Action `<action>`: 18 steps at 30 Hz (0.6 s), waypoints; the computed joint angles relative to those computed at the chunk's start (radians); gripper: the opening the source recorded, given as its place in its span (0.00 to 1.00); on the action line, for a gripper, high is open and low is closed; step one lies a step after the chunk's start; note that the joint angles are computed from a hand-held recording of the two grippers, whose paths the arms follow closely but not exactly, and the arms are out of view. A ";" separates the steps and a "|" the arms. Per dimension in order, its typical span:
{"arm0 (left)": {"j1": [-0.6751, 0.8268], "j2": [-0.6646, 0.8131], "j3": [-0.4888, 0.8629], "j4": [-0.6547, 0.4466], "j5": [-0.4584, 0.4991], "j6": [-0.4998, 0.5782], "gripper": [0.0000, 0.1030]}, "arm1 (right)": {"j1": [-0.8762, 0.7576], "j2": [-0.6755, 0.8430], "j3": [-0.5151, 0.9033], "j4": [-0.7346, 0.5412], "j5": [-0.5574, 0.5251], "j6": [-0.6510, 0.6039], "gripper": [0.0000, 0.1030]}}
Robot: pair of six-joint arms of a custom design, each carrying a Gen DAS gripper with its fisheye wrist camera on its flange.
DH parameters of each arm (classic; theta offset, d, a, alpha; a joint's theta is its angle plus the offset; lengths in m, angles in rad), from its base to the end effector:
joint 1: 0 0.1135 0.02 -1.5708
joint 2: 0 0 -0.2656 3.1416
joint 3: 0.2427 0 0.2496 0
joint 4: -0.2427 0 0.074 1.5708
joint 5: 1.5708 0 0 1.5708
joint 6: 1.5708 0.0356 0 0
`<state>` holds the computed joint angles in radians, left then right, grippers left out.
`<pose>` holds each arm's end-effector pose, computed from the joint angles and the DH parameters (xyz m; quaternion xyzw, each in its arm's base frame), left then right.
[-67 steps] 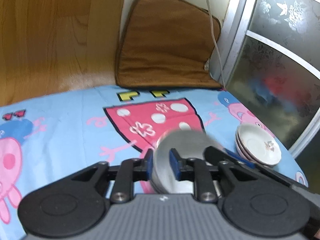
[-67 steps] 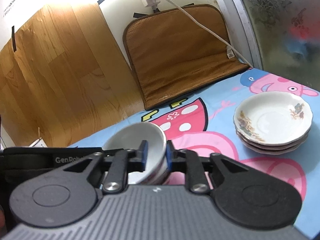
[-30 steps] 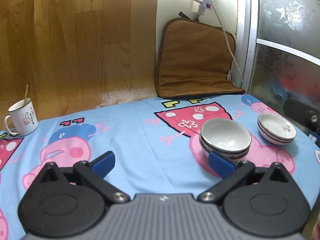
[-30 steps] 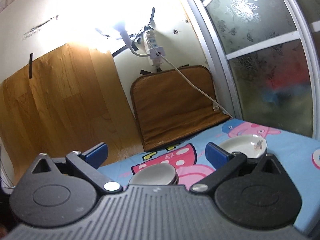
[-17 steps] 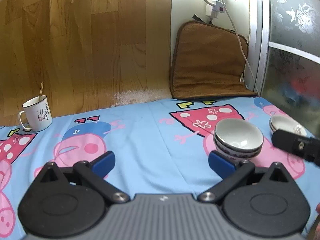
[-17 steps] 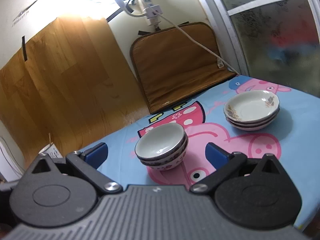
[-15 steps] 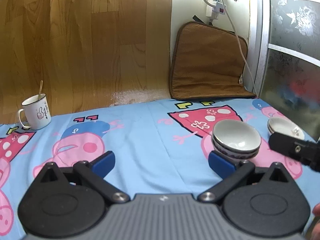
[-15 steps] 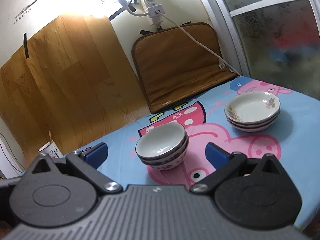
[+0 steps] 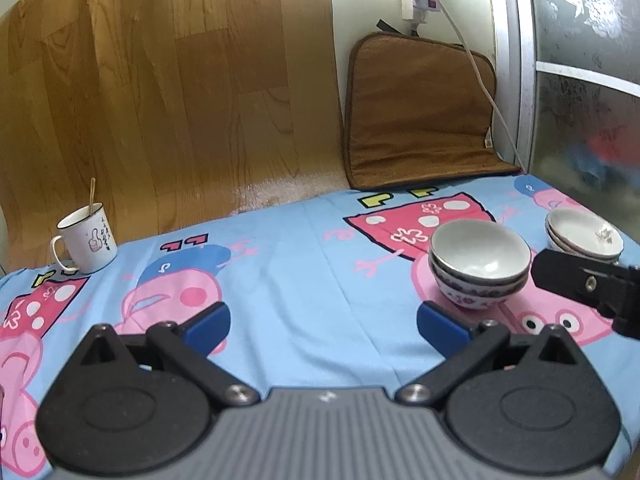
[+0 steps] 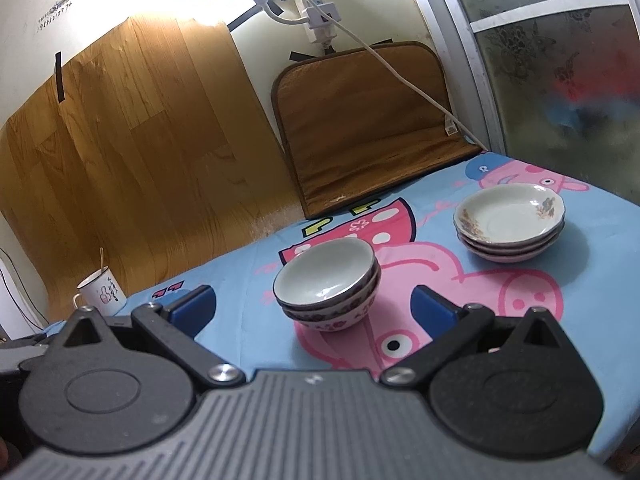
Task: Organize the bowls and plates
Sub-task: 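Move both grippers toward the stack of white floral bowls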
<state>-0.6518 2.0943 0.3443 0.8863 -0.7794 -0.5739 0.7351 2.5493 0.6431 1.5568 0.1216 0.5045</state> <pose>0.2005 -0.1215 0.0189 -0.0976 0.8723 0.1073 0.4670 0.2403 0.2114 -0.0242 -0.0595 0.8163 0.2920 0.4948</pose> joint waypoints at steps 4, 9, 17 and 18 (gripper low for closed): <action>0.007 0.008 0.024 -0.046 0.027 -0.008 1.00 | -0.005 0.006 0.008 -0.011 -0.002 -0.002 1.00; 0.006 0.030 0.062 -0.099 0.038 -0.015 1.00 | -0.016 0.023 0.021 -0.025 -0.013 0.005 1.00; 0.021 0.055 0.115 -0.169 0.079 -0.023 1.00 | -0.041 0.043 0.038 -0.030 -0.043 0.030 1.00; 0.023 0.059 0.120 -0.173 0.084 -0.022 1.00 | -0.044 0.044 0.041 -0.032 -0.047 0.031 1.00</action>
